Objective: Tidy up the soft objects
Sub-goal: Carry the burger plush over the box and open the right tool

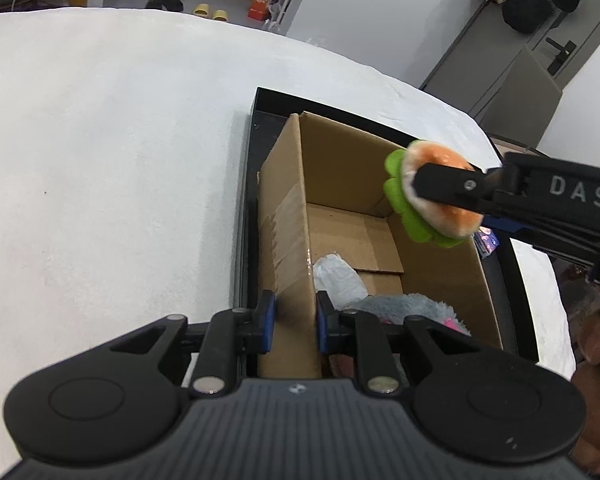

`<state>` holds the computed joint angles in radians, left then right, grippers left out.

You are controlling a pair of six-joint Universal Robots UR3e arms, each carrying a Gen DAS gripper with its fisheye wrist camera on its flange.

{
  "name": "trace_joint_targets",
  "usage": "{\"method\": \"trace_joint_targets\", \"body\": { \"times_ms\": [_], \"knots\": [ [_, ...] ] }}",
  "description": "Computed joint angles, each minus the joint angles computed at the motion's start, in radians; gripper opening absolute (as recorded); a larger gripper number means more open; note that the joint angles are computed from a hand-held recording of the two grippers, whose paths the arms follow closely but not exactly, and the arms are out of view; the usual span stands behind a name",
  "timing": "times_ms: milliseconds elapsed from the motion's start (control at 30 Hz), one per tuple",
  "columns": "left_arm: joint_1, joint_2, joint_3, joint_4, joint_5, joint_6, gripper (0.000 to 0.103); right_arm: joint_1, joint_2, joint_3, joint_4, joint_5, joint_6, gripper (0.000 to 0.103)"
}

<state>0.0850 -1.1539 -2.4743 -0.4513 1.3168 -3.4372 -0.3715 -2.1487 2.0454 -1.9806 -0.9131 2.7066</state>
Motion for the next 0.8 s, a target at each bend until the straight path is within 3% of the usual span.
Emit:
{"method": "trace_joint_targets", "body": {
  "times_ms": [333, 400, 467, 500, 733, 800],
  "knots": [
    [0.047, 0.017, -0.038, 0.021, -0.052, 0.02, 0.02, 0.087, 0.043, 0.0, -0.084, -0.058, 0.062, 0.035],
    [0.051, 0.021, -0.038, 0.017, -0.057, 0.017, 0.02, 0.092, 0.05, 0.001, -0.092, -0.057, 0.071, 0.039],
    [0.057, 0.026, -0.042, 0.015, -0.063, 0.015, 0.02, 0.088, 0.048, 0.004, -0.1, -0.044, 0.075, 0.058],
    [0.06, 0.031, -0.046, 0.015, -0.066, 0.014, 0.02, 0.086, 0.048, 0.005, -0.108, -0.041, 0.078, 0.061],
    [0.072, 0.051, -0.061, 0.011, -0.074, 0.009, 0.02, 0.038, 0.028, 0.003, -0.067, -0.05, 0.05, 0.064],
    [0.054, 0.035, -0.052, 0.023, -0.057, -0.005, 0.02, 0.018, 0.006, 0.008, -0.047, -0.059, 0.032, 0.07]
  ]
}}
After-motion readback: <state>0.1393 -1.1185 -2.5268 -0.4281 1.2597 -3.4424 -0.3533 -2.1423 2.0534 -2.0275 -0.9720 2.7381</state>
